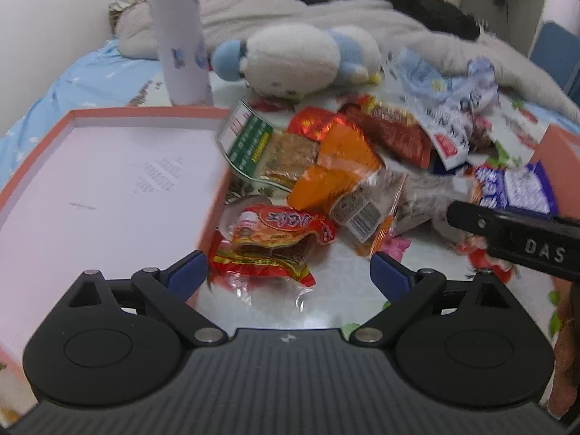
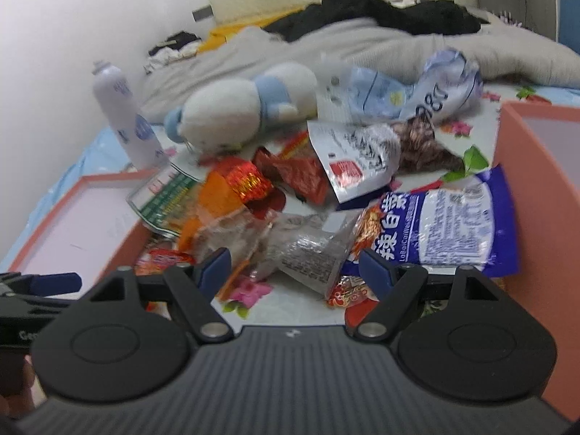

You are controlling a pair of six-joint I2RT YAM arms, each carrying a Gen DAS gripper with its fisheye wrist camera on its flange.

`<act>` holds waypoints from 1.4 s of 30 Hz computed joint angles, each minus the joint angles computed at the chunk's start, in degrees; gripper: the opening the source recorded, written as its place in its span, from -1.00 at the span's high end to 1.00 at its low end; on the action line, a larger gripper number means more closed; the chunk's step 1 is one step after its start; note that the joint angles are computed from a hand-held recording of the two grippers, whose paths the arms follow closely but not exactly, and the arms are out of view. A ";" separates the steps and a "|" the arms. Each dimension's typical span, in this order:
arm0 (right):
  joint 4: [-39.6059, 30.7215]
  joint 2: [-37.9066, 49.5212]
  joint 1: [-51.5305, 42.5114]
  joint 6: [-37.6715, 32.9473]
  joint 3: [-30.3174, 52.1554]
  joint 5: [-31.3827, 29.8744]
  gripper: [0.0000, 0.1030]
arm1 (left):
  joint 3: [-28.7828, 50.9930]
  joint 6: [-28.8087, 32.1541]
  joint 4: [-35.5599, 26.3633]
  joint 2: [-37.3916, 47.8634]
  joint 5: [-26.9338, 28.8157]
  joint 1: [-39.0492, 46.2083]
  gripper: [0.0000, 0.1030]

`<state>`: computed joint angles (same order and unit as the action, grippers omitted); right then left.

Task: Organize snacks
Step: 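Grasp the red snack packet with left tool while right grasps clear seed bag, then carry both held snacks over the open pink box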

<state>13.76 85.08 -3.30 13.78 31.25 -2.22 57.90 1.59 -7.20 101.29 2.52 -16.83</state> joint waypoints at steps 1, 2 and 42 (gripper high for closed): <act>0.49 1.65 0.29 -0.35 0.71 0.38 -0.55 | 0.70 0.82 0.23 1.48 -0.32 -0.36 -0.91; 1.60 3.62 0.58 -0.67 1.30 0.76 -0.55 | 1.11 1.80 0.79 2.80 -0.63 -0.71 -0.91; -10.34 -13.84 2.31 -5.44 -7.15 6.94 0.07 | -13.64 -3.03 3.73 -9.04 2.43 -1.86 0.41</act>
